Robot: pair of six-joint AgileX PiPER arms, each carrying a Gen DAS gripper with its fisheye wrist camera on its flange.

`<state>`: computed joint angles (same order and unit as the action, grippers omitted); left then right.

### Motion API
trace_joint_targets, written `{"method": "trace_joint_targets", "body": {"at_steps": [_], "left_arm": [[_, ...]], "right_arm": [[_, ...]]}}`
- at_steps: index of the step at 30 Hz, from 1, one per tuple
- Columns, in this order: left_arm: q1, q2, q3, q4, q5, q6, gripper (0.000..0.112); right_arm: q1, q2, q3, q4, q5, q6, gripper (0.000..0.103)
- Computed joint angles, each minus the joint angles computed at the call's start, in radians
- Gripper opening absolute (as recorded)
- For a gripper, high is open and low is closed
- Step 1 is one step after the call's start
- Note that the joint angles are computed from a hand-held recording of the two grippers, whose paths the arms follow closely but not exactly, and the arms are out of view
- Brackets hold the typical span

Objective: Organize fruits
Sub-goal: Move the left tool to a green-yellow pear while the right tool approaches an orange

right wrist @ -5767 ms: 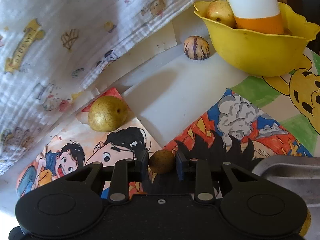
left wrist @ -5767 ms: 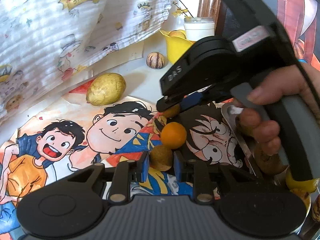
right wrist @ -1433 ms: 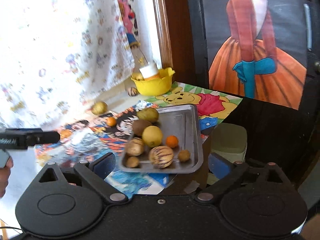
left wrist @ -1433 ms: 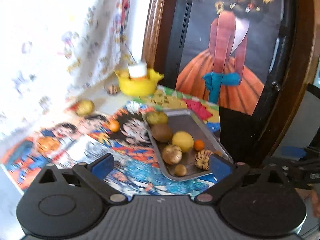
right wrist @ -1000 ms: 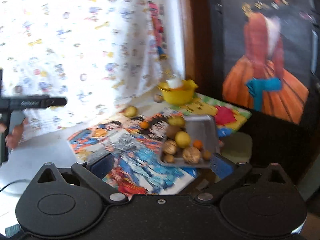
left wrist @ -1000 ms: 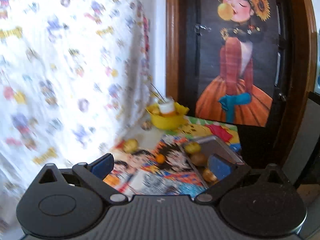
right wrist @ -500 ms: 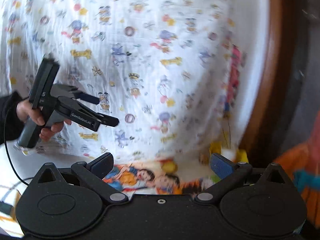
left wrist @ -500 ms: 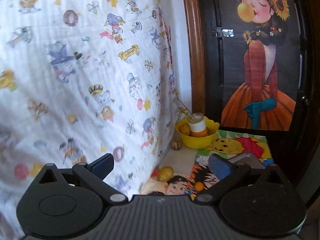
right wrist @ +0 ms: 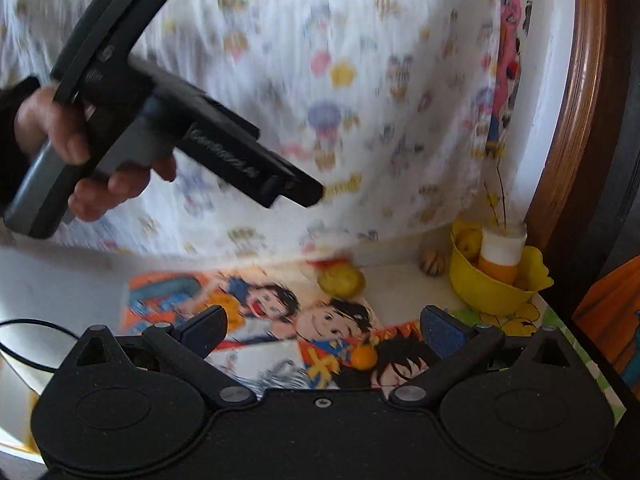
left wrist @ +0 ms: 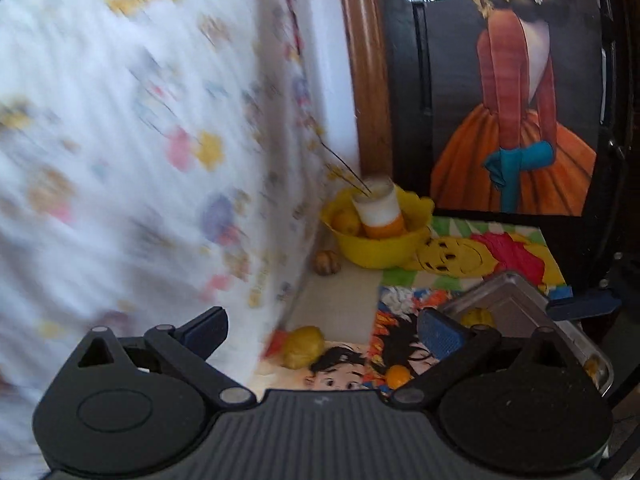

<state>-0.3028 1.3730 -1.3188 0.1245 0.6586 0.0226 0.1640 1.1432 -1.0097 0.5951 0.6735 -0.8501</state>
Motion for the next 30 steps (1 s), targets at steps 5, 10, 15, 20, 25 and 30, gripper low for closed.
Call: {"method": "trace_joint_targets", "body": {"at_steps": [5, 10, 15, 20, 25, 30], "left_arm": [[0.012, 0.105, 0.121, -0.08, -0.192, 0.08, 0.103], [0.033, 0.232, 0.172, -0.06, -0.354, 0.067, 0.103], [0.063, 0.329, 0.181, -0.008, -0.472, 0.029, 0.103], [0.098, 0.416, 0.147, -0.128, -0.526, 0.159, 0.103], [0.123, 0.504, 0.089, -0.33, -0.532, 0.366, 0.103], [0.135, 0.566, 0.038, -0.33, -0.524, 0.363, 0.103]], "right_arm": [[0.009, 0.082, 0.148, 0.143, -0.199, -0.13, 0.102], [-0.004, 0.191, 0.172, 0.285, -0.255, -0.163, 0.102], [0.008, 0.29, 0.15, 0.399, -0.307, -0.2, 0.1], [0.02, 0.41, 0.084, 0.395, -0.316, -0.097, 0.093], [0.043, 0.502, 0.034, 0.384, -0.37, -0.029, 0.089], [0.057, 0.561, -0.007, 0.39, -0.398, -0.001, 0.083]]}}
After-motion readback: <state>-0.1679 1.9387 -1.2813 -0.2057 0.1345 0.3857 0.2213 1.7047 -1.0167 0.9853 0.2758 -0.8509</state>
